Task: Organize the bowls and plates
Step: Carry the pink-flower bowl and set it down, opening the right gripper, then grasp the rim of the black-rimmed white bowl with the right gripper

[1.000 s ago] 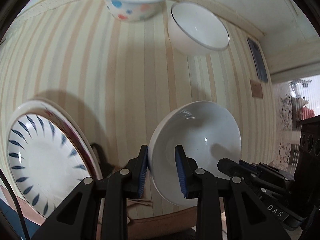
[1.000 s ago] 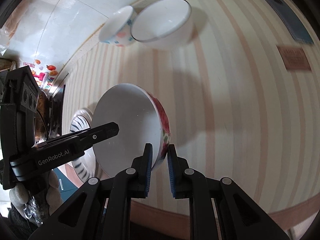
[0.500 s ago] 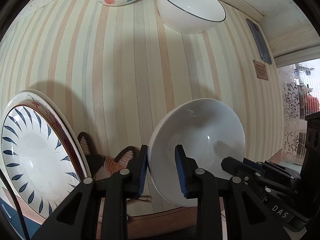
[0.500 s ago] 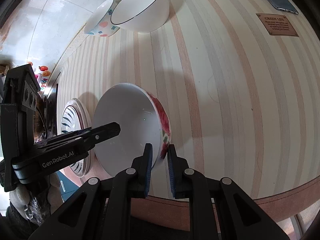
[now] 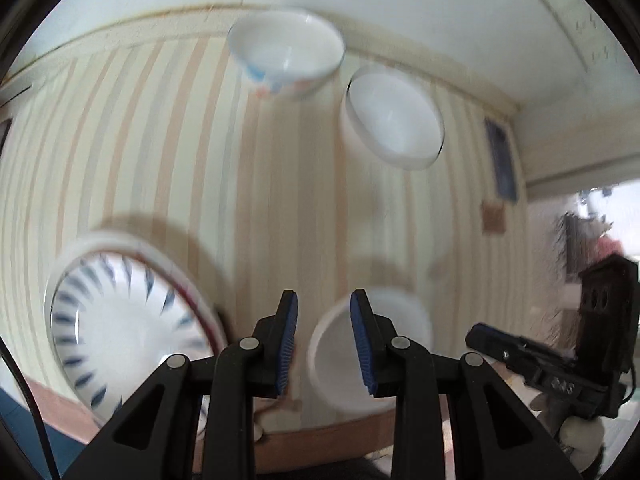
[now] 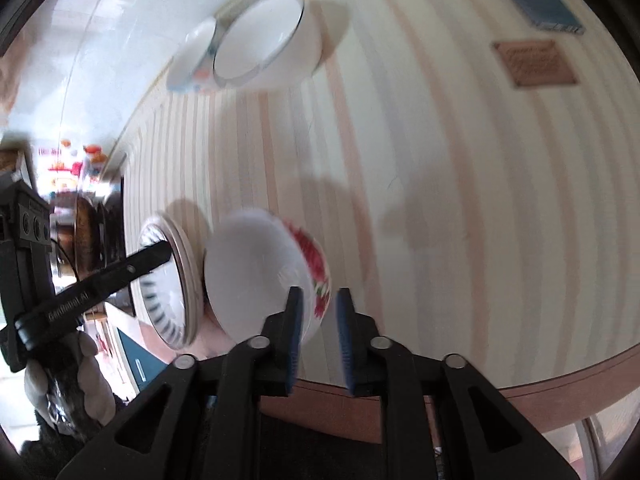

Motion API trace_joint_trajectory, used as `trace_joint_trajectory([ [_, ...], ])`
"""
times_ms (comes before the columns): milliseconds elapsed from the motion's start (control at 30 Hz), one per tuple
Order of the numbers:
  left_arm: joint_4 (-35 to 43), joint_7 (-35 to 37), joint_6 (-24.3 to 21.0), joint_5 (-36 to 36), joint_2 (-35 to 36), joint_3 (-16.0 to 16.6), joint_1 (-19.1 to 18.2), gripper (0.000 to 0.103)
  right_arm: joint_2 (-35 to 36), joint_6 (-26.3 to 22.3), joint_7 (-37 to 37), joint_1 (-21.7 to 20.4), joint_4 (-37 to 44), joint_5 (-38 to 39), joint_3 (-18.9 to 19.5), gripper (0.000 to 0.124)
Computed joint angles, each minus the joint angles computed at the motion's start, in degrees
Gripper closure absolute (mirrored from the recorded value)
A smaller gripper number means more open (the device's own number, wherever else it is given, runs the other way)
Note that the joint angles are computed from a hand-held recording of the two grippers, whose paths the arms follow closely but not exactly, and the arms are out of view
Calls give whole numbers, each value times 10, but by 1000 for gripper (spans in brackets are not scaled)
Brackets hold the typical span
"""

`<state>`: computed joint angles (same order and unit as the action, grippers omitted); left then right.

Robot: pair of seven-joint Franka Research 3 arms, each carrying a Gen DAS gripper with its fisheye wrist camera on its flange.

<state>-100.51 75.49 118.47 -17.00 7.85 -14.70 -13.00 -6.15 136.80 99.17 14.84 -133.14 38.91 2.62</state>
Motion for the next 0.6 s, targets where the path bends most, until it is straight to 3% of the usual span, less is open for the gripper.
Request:
trace_joint_trajectory([
  [100,83,7,-12,-53,68,-3,14,78,11,-6,-38,-10,30,45,-17,68],
  [233,221,-16,-49,-66,174,-14,21,78,74,-2,-84,-28,104,102,-23,67],
  [333,322,-43,-77,-26,247,-16,9,78,130,6,-70,-39,170,63,-18,67],
  [600,586,-89,-205,64,428,-11,-37,78,243,-26,-13,-64,299,-24,-10,67],
])
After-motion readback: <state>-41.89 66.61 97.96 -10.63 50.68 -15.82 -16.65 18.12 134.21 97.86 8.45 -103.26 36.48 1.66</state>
